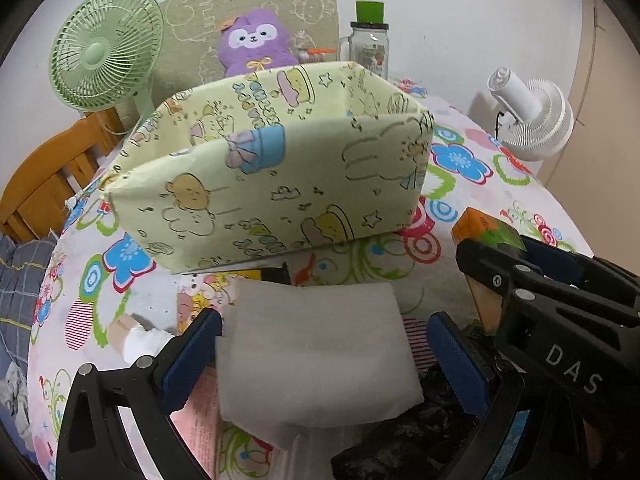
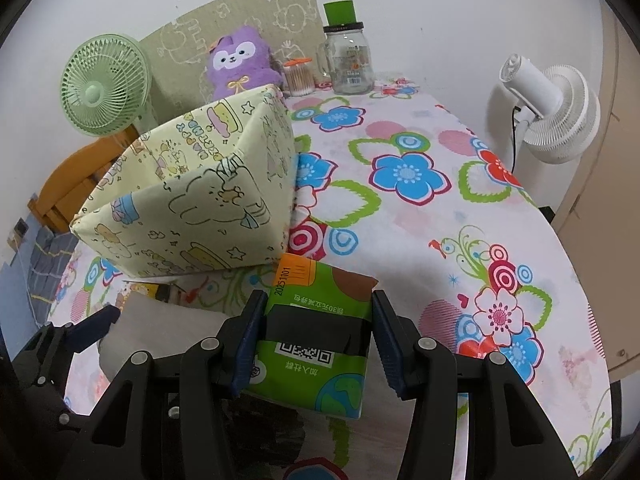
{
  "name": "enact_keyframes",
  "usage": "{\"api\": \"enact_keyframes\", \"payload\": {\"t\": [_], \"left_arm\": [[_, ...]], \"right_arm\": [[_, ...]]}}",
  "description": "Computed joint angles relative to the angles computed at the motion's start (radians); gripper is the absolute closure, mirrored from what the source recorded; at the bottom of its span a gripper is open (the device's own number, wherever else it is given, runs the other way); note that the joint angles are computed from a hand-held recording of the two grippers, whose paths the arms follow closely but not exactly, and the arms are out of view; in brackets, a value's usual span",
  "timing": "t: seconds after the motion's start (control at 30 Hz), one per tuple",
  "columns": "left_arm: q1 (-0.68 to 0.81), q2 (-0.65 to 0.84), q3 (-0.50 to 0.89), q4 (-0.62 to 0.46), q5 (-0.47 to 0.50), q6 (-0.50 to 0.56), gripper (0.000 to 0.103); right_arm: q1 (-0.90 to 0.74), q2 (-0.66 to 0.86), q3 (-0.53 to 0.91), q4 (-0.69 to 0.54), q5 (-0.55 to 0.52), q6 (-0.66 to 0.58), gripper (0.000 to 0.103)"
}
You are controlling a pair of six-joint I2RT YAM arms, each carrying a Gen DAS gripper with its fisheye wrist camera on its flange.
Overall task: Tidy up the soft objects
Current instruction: 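Grasp the white cloth with the left tool while the right tool grasps the green tissue pack, then carry the white cloth and green tissue pack over the fabric box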
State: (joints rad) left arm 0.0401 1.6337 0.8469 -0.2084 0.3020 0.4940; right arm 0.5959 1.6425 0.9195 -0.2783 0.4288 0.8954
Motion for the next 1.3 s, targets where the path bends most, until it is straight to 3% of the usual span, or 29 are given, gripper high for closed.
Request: {"api": "enact_keyframes", "payload": {"t": [0.17, 0.23, 0.53, 1.3], "left_arm": [[-0.017, 0.013, -0.009, 0.015, -0.023, -0.003, 0.002], [-0.018, 0.014, -0.015, 0.027, -0.029, -0.004, 0.010], [0.007, 0.001, -0.011, 0.014, 0.002, 0.015, 0.018], [0.113, -0.134, -0.012, -0.054, 0.116, 0.033, 0.019]], "right_arm": [[-0.008, 0.013, -0.004, 0.013, -0.018, -0.001, 0.048], [-0.011, 0.017, -0.004, 0.017, -0.024, -0.002, 0.049], [-0.011, 0.021, -0.002, 0.025, -0.028, -0.005, 0.048], [0.098, -0.036, 0.068, -0.073, 0.079, 0.019, 0.048]]}}
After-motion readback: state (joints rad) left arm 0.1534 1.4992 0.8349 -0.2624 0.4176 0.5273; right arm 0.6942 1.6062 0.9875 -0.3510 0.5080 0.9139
